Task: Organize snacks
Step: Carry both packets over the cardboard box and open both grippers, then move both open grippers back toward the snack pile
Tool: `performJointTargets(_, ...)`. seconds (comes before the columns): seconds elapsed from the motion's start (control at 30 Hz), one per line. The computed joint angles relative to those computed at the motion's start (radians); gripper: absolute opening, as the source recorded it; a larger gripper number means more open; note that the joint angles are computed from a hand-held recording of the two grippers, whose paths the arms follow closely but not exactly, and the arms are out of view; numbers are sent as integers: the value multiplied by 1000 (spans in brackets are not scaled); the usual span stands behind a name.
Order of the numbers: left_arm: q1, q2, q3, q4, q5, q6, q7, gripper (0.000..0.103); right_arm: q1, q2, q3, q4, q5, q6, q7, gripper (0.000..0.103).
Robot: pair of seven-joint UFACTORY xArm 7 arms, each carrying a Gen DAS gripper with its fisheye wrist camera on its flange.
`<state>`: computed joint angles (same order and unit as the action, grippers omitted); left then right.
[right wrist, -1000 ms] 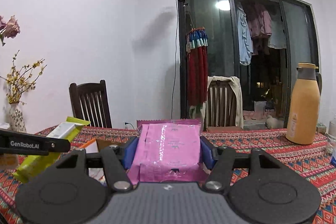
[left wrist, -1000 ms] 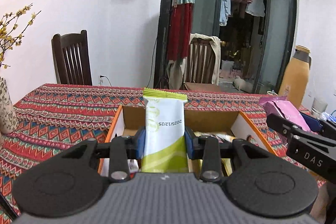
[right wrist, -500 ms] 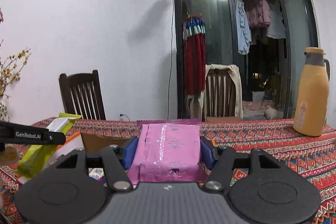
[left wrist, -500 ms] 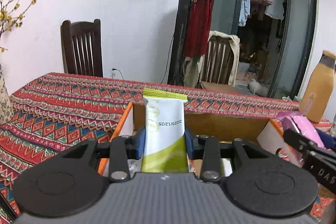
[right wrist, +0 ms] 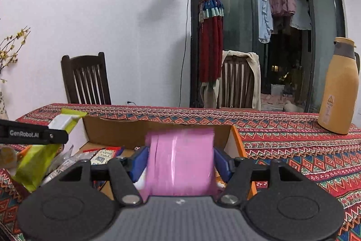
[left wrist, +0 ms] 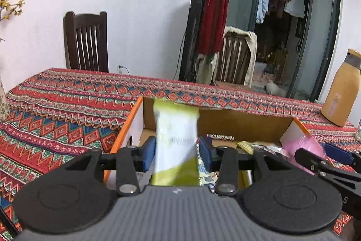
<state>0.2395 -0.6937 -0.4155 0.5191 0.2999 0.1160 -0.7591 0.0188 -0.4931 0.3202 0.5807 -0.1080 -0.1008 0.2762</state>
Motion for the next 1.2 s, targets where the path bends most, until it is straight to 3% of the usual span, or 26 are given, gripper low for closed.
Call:
performJointTargets(0.03,8,-9,-6,-6,0,-7,-10,60,-9,-6,7,-5,3,-9,7,85)
performJointTargets(0.1,57,-42,-49,-15,4,-17,-48,100,-24,-13,18,-10,9,-23,18,97)
performJointTargets(0.13,88,-65,-74,-23,7,-28,-72,103,-34,-16,27,-11,11,-27,23,100)
performJointTargets(0.7,84,-71,-68,-29,4,-13,-102,103,-43,-11,23,-7,0,5,41,103)
performJointTargets(0.9,73,-78,-54,-10,7,14,-97,103,-8,-31,-16,-8,0,11,32,103)
performJointTargets(1.2,-12,-150,16,-9,2,95,-59,103,29,-90,-45,25,-10,129,33,103)
